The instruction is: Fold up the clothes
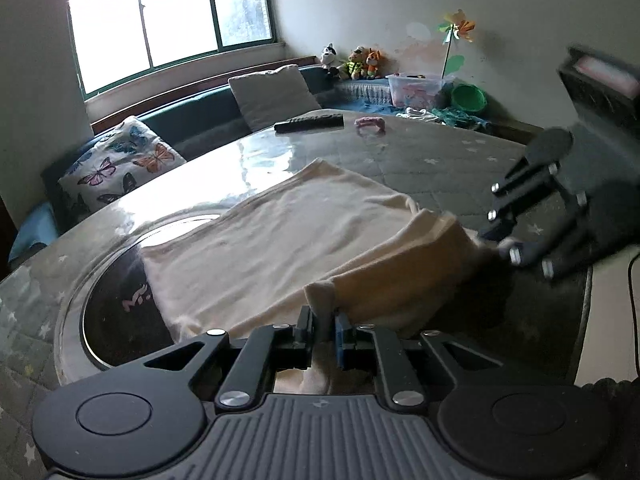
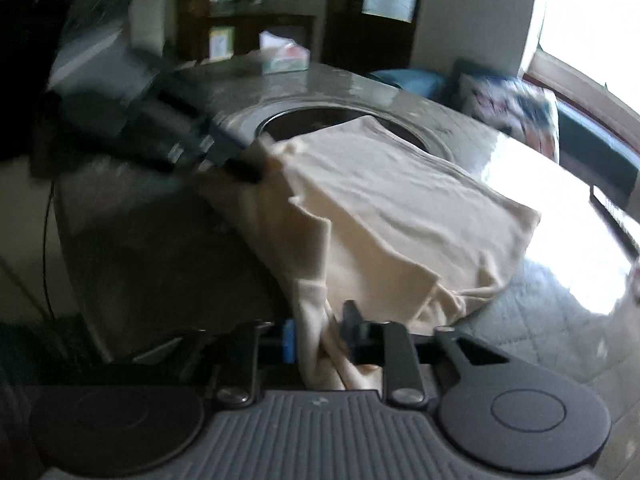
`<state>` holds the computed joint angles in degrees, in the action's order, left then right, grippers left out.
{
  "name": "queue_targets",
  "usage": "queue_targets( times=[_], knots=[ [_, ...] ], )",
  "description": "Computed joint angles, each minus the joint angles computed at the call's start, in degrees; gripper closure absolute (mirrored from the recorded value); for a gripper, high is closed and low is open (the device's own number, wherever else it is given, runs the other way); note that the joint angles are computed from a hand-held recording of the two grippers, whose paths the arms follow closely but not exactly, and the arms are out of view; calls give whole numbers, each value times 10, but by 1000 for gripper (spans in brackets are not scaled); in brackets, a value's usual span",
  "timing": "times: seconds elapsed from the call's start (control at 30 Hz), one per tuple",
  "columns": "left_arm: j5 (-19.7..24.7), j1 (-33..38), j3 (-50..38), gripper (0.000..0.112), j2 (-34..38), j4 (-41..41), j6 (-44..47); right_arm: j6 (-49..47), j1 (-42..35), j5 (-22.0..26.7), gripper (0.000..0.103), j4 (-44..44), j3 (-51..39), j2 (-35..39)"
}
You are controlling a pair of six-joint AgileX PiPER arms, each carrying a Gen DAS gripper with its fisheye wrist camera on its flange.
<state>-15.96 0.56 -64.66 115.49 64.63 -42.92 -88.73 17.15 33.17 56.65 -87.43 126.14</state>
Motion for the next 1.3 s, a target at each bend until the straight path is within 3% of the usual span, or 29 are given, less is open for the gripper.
queue_targets(
  times=[0.1,0.17,0.3,0.57,0.7,0.8,0.97,1.07,1.3],
  knots=[
    [-8,3,31,94,-13,-75,81,106,-18,70,93,-40,-72,21],
    [-13,3,53,83,-22,-132,141,149,-26,105,94,-49,-109,33],
    [-23,3,95,78,-39,-232,242,224,-31,146,96,-68,-180,59],
    [-83,-15,176,78,-46,-511,575,236,-26,136,97,-72,-205,60],
    [-107,-17,191,92,-39,-551,630,192,-25,104,98,-38,-147,37],
    [-122,-19,202,97,-55,-554,626,129,-25,70,99,18,-84,9],
    [-118,-10,228,100,-120,-500,534,-6,-41,43,99,146,25,-52],
    [-116,-12,270,100,-187,-475,499,-68,-58,52,99,199,89,-96],
    [-47,-36,330,101,-345,-380,343,-157,-110,107,99,275,267,-245]
  ],
)
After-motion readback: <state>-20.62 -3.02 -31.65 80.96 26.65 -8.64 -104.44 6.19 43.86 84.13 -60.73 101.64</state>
